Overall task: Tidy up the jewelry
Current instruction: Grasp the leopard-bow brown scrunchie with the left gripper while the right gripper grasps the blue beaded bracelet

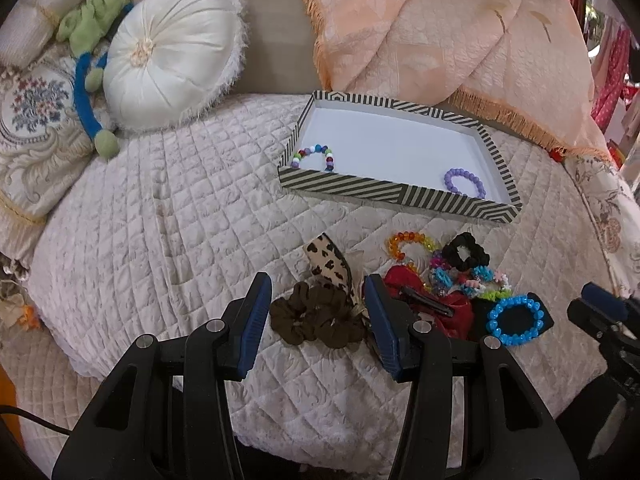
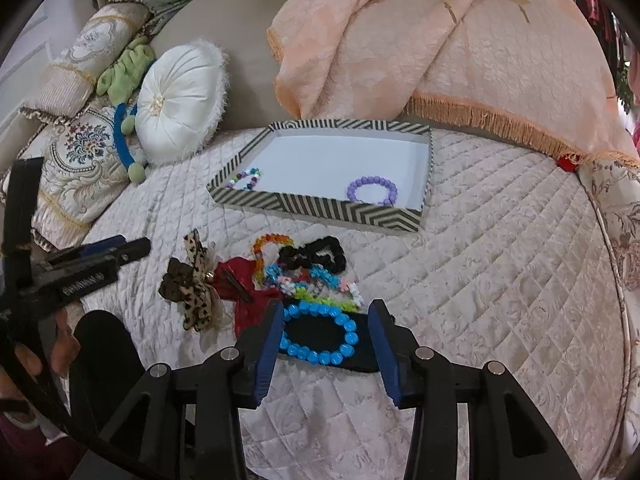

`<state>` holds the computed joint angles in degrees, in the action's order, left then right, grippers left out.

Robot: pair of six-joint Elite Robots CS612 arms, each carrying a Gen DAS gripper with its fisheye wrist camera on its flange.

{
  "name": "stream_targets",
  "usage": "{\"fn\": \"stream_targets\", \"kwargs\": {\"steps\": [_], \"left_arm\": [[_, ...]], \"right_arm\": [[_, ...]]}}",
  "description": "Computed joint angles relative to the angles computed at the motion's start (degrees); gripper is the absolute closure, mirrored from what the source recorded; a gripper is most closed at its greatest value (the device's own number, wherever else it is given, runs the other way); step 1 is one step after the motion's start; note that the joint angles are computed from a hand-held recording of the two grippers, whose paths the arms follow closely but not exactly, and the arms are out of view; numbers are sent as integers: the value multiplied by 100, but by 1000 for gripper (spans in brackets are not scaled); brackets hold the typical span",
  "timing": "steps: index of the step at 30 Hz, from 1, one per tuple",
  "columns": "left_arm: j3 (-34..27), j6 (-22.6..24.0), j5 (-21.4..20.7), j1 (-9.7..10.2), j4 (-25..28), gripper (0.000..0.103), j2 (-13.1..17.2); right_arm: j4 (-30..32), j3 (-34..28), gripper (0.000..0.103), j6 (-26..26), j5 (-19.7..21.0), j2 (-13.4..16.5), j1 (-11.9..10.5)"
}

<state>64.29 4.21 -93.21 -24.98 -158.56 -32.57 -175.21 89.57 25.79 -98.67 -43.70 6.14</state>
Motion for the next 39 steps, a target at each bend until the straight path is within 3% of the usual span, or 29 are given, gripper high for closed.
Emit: {"fn": "stream_targets", "kwargs": {"steps": [7, 14, 22, 26, 31, 33, 35, 39], "left_arm": [[-589, -488, -616, 258, 1013, 55, 173], [-1003, -871, -1126, 365, 1667, 52, 359], [-1271, -502, -1137, 314, 2321, 50, 522], [-1397, -637, -1116, 297, 2439, 43, 623], [-1551, -699, -996, 263, 2483, 42, 735], [-1638, -674, -993, 245, 2582, 42, 790], [-1708, -600, -984, 217, 2697, 42, 839], [-1726, -579, -833, 173, 2690, 42, 885]], "right_arm": [[-11, 150, 59, 77, 99, -24, -64], [77, 120, 57, 26, 352, 47, -92], [116, 115, 56, 38, 452, 98, -141], [250, 28, 56, 9, 458, 153, -164], [172, -88, 56, -323, 450, 248, -148], [334, -200, 60, -457, 284, 305, -129], [382, -263, 69, -473, 291, 367, -150], [365, -286, 75, -536, 286, 430, -160]]}}
